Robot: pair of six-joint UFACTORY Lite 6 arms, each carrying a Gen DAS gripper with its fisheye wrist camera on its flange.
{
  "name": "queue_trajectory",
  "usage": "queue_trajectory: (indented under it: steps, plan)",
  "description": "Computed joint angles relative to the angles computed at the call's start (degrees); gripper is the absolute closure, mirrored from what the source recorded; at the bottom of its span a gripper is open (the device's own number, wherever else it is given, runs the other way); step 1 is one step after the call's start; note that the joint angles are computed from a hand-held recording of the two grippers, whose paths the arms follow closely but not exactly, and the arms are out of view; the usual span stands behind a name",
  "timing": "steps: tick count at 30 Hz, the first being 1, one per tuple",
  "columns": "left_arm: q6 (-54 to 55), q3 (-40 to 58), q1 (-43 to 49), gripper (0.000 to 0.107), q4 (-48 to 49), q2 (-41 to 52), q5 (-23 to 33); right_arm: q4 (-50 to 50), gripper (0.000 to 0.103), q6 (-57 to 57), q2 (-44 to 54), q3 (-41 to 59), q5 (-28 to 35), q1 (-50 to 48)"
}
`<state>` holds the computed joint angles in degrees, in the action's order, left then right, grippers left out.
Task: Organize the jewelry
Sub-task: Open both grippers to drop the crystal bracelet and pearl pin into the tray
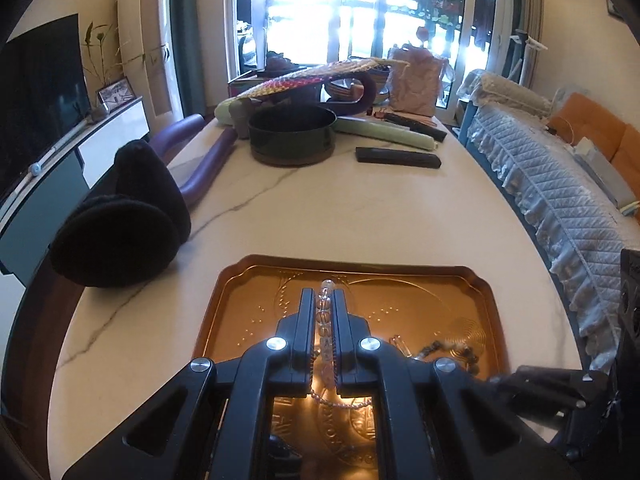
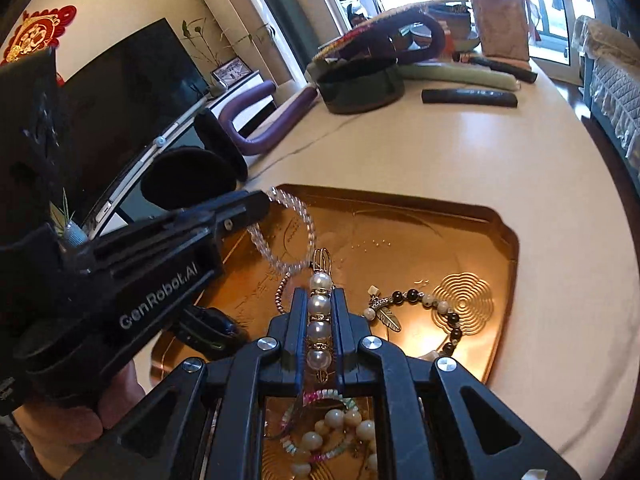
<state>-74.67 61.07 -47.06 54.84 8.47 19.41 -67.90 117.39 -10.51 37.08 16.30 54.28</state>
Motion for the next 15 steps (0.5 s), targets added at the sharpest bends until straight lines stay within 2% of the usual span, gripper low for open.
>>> queue_trajectory:
  steps: [3, 7, 9, 10, 11, 12, 13, 14, 15]
  plan:
    - [-0.5, 0.3, 0.8, 0.1, 0.4, 1.9, 0.0, -1.7, 0.093, 1.6, 3.1, 1.2, -1.1, -0.8]
    - [-1.5, -0.2, 0.9, 0.1, 1.5, 2.1, 0.1, 0.8, 0.092, -0.1, 4.4, 2.9, 3.4, 0.7]
    - [-7.5, -1.7, -0.4, 0.099, 6.7, -0.7, 2.1, 2.7, 0.084, -1.5, 3.4, 3.0, 5.0, 1.2]
    - [-7.9, -2.0, -1.1, 0.094, 6.6, -2.0, 3.7, 4.5, 0.062, -3.4, 2.9, 3.2, 5.7, 1.4]
    - [-6.0, -2.2, -1.6, 0.074, 4.5, -3.5, 4.5, 6.2, 0.031, -4.7, 2.0, 3.5, 7.9, 2.7]
    - [-3.7, -2.1, -2.4, 0.055, 2.2, -4.5, 5.3, 6.3, 0.021, -4.2, 0.9, 3.3, 9.6, 3.9]
    - [-3.9, -2.3, -3.5, 0.016, 2.0, -5.5, 6.7, 6.2, 0.017, -3.4, -0.4, 3.0, 11.7, 5.3]
    - [-6.5, -3.3, -5.6, 0.004, 4.1, -7.9, 9.0, 8.2, 0.017, -4.1, -1.3, 3.6, 15.3, 7.5]
    - [-9.1, -4.3, -7.6, 0.004, 6.5, -9.7, 11.0, 9.9, 0.017, -5.1, -2.0, 4.1, 17.8, 9.1]
